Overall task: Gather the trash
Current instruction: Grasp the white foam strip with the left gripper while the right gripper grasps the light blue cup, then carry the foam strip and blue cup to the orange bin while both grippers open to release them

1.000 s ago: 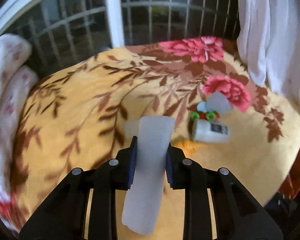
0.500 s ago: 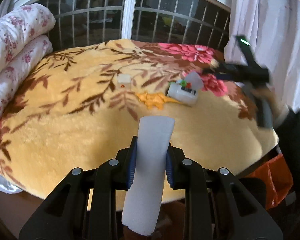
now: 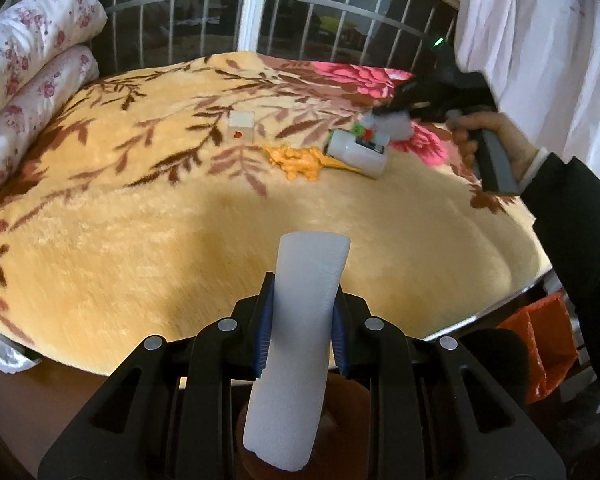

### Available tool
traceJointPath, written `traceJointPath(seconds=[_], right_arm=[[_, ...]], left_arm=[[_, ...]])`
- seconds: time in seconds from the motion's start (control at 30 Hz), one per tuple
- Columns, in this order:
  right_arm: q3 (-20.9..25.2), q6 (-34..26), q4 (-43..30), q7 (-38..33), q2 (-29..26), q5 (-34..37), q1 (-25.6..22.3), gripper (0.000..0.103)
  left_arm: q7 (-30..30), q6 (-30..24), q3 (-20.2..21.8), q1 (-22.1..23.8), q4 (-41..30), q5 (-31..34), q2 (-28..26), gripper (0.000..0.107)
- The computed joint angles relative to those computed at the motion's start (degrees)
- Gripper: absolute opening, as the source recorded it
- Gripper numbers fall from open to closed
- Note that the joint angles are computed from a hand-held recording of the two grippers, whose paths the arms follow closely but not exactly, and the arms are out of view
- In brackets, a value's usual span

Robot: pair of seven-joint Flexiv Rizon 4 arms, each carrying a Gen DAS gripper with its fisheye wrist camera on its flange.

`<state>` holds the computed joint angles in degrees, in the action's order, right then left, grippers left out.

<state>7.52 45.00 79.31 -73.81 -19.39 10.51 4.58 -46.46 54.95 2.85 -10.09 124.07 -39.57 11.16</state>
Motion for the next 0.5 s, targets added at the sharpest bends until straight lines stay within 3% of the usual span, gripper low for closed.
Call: traceJointPath(seconds=[0.23, 0.37, 0.5], right_arm=[[1.9, 13.1, 17.3, -3.0, 18.0, 3.9, 0.1, 0.008], [3.1, 15.9, 29.9, -4.4, 30.4, 9.0, 2.8, 0.008], [6.0, 16.3, 41.1, -0.5, 40.2, 10.0, 5.9, 0.008]], left_arm=[[1.9, -2.7, 1.0, -1.0, 3.0, -1.0, 3.6, 0.024], [3.0, -5.3, 1.9, -1.1, 5.3, 0.7, 6.3, 0.024], [5.0, -7.9, 3.1, -0.2, 9.0, 3.8, 9.4, 0.024]])
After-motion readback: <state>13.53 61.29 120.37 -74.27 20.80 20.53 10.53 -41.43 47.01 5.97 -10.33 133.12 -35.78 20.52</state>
